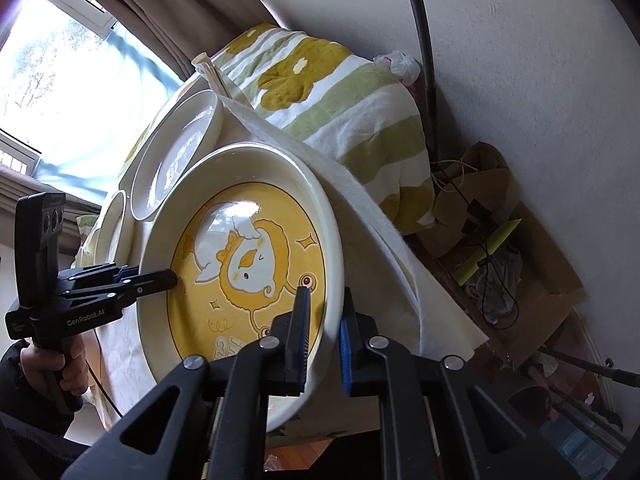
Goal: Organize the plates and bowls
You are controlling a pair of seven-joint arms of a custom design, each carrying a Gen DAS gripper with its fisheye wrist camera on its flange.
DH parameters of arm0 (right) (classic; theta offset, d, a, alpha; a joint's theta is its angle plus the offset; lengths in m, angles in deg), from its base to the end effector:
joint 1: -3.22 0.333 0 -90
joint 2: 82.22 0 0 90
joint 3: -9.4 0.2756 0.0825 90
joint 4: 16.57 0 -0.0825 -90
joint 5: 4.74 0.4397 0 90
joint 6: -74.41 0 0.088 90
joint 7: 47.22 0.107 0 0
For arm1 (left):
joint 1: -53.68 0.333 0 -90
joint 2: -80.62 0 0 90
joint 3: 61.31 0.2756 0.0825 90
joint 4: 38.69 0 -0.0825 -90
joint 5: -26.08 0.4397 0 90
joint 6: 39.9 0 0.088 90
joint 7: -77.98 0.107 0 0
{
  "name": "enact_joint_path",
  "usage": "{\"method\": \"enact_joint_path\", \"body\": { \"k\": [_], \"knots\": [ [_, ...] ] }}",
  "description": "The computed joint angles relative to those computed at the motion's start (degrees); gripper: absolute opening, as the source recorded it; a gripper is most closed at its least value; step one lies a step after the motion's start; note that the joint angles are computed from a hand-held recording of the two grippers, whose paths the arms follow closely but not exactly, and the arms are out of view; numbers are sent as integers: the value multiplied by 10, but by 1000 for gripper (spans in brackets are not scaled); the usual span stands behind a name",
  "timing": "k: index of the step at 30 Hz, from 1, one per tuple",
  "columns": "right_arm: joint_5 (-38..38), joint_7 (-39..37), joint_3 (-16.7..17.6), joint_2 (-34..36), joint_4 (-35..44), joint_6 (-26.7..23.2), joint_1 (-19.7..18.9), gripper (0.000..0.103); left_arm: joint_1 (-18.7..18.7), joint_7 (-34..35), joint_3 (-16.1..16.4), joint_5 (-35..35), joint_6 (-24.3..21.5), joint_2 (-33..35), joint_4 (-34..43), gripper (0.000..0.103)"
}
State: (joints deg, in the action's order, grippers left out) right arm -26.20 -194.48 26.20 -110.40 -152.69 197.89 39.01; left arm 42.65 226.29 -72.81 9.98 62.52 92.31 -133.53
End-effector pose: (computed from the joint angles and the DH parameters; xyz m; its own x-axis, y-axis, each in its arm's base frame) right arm 0.3155 0.3920 0.4728 -0.7668 -0.4942 -0.4096 -0.4012 0.8671 -0.2952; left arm 0.6053 -0.2695 0.4339 -0.9532 -0.2001 0.2266 -0.2499 0.9434 -0.2183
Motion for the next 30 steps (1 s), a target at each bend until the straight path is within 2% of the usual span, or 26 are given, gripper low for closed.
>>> {"method": "enact_joint_path", "body": {
  "k": [7, 15, 19, 24, 30],
  "knots": [
    [-3, -28, -1, 13, 21, -6, 0, 12, 17, 4, 8, -36, 11, -57, -56, 17],
    [-43, -105, 2, 78, 108, -7, -10, 12, 64, 6, 39, -87, 22, -123, -106, 17],
    [-70, -163, 0, 145, 174, 18, -15, 12, 97, -5, 61, -98, 27, -139, -119, 17],
    [-77, -237, -12, 246, 259, 78, -12, 12, 138, -27, 83, -91, 52, -152, -137, 17],
    [-51, -340, -28, 387, 386, 142, 2, 12, 185, -58, 106, -74, 54, -113, -107, 17]
  ]
}}
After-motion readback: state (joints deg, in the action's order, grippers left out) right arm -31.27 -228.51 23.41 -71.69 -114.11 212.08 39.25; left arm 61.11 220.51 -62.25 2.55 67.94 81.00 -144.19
